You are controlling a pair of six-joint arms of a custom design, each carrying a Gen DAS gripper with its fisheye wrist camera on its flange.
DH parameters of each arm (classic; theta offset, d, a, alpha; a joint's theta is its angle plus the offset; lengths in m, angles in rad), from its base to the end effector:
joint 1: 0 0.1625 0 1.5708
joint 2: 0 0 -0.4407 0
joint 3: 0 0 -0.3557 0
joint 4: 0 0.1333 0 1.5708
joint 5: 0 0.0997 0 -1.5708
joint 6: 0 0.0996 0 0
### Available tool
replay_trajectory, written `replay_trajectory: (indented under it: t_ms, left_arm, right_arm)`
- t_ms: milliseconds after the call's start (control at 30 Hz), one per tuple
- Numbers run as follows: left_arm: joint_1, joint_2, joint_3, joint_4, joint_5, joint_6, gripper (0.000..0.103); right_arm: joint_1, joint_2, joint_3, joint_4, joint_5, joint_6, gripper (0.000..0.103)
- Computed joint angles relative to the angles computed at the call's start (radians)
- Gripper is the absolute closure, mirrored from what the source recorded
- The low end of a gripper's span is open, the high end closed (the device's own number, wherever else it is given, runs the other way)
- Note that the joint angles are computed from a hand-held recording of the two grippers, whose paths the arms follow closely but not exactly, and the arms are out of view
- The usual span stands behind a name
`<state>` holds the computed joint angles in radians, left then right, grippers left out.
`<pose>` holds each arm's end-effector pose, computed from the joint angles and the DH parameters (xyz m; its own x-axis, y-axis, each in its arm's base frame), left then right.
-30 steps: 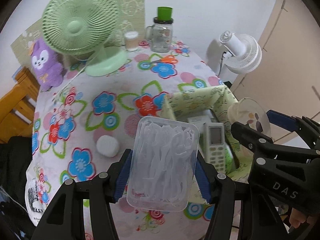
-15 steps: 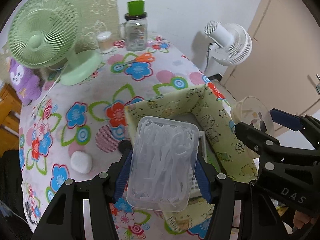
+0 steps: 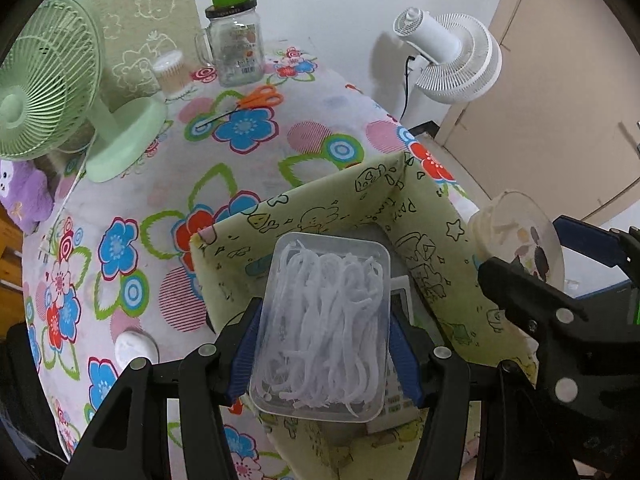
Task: Organize rigid objects
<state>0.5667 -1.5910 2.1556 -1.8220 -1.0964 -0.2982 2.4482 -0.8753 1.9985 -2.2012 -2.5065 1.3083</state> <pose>-0.2070 -0.3436 0.2978 -0.5787 0.6396 -0.5059 0.6618 0.7309 0.1670 0.4156 -0.2763 0.0810 -0.6767 0.3623 0.6409 -0.0925 0.8218 -0.5622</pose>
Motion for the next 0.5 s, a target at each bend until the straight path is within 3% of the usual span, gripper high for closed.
replay_trajectory:
  t_ms: [300,500]
  left_arm:
    - [-0.008,0.026,0.029,-0.038,0.058,0.026,0.040]
    - [-0.022,-0.001,0.034,-0.027,0.045,0.036,0.017]
  right_arm:
    - [-0.018,0.001,0.013,-0.035,0.011,-0.014,0.024]
    - [-0.014,-0.002,0.016,-0.031,0.013,-0.009,0.024]
